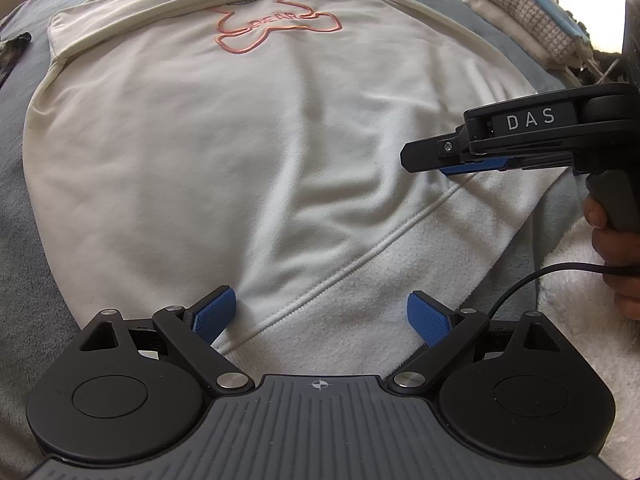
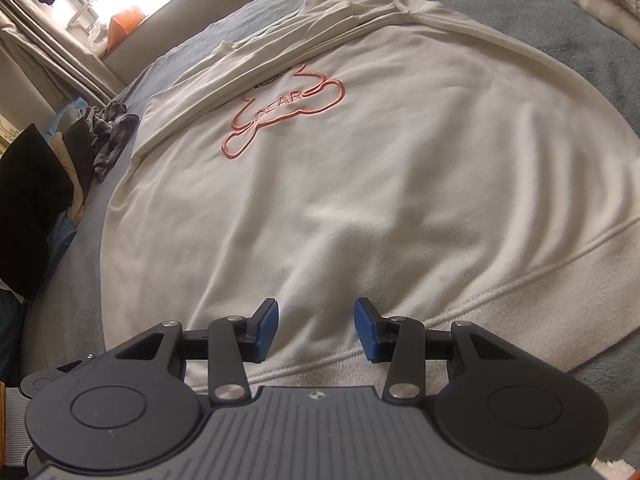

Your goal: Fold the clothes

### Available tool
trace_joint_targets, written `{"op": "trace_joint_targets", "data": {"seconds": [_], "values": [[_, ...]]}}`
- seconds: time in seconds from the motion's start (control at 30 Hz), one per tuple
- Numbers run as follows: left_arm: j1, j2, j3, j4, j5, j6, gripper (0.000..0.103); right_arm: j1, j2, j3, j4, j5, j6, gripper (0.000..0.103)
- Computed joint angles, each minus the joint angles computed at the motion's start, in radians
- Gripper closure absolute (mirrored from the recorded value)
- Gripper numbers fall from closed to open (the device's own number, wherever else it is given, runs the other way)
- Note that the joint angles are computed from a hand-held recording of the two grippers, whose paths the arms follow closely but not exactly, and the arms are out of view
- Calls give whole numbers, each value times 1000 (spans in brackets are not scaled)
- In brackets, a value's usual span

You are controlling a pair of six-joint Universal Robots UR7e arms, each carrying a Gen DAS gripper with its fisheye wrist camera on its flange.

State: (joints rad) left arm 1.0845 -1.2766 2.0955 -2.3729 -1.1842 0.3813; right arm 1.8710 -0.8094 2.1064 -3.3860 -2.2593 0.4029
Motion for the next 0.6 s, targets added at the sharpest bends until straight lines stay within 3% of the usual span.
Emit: {"op": "trace_joint_targets", "data": {"seconds": [0.6], "values": [[3, 1, -2, 1, -5, 0, 8, 2, 3, -4, 5, -5, 9, 58]]}}
